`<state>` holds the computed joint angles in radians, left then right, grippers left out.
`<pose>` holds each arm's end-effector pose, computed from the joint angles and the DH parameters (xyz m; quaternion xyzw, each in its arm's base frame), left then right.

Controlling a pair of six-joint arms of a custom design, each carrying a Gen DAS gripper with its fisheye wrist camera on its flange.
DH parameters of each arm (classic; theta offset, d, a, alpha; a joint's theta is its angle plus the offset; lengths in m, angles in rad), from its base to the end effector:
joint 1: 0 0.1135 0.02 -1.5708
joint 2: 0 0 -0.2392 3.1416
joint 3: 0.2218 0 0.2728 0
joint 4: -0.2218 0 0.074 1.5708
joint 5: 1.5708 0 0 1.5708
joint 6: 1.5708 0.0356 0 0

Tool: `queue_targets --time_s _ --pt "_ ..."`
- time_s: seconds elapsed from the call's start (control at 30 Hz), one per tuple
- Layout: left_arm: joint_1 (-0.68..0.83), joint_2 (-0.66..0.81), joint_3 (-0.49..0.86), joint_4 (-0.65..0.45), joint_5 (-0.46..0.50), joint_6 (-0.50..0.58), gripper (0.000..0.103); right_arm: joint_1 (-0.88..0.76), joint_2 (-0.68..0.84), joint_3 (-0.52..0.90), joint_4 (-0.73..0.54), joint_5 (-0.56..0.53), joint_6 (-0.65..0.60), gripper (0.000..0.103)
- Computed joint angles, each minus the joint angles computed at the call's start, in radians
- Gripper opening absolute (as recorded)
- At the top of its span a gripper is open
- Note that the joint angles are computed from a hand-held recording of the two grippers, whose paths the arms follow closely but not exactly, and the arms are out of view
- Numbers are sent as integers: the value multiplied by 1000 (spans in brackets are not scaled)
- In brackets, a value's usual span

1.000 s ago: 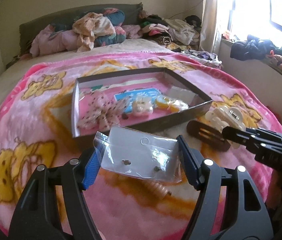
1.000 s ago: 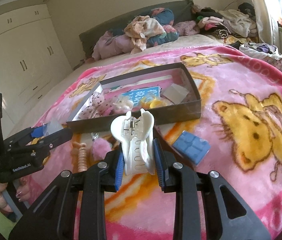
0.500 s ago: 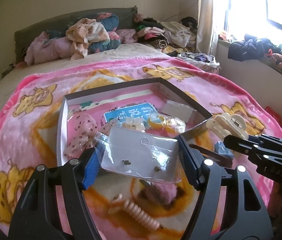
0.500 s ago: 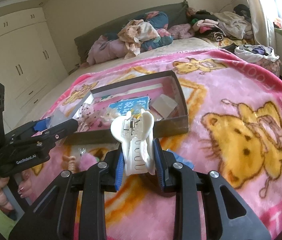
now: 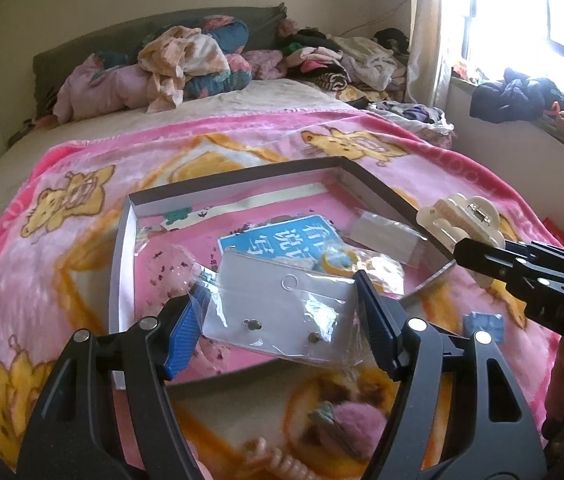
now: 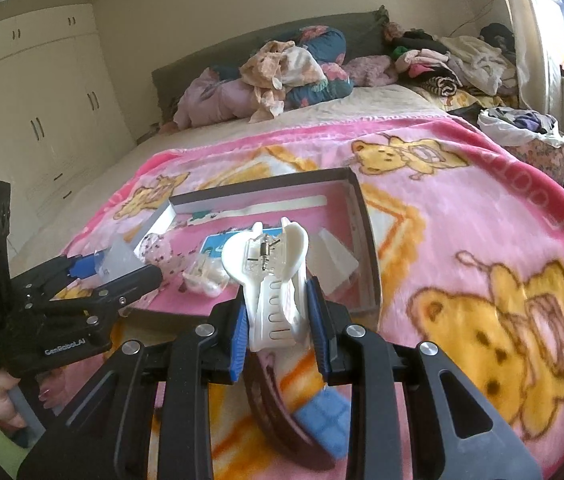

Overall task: Organize jewelry
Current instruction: 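Carry the claw clip with the right tool while the left tool carries the earring card over the box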

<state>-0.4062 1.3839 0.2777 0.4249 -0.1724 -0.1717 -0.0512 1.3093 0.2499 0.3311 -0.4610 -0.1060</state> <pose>0.2166 -0.0865 0.0688 0.0684 0.8975 -0.0476 0.4330 0.2203 0.0046 0.0714 -0.1177 0.8856 0.1766 0.4132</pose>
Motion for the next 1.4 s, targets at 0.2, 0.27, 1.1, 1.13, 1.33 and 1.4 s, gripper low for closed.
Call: queue_targets --time_s 0.2,0.27,1.1,1.13,1.33,1.4 --pt "59 82 50 15 37 14 61 28 133 92 23 38 -2 26" --pt "70 111 66 21 41 17 61 31 178 130 16 41 -1 26" --pt "163 316 157 72 101 27 61 122 532 480 -136 164 -9 26" --pt "164 321 159 73 102 28 61 120 537 484 -138 161 -8 26" --pt "166 332 160 83 108 17 61 117 536 485 -145 153 -5 27" --pt "166 332 160 84 105 20 61 113 530 478 -140 148 -4 37"
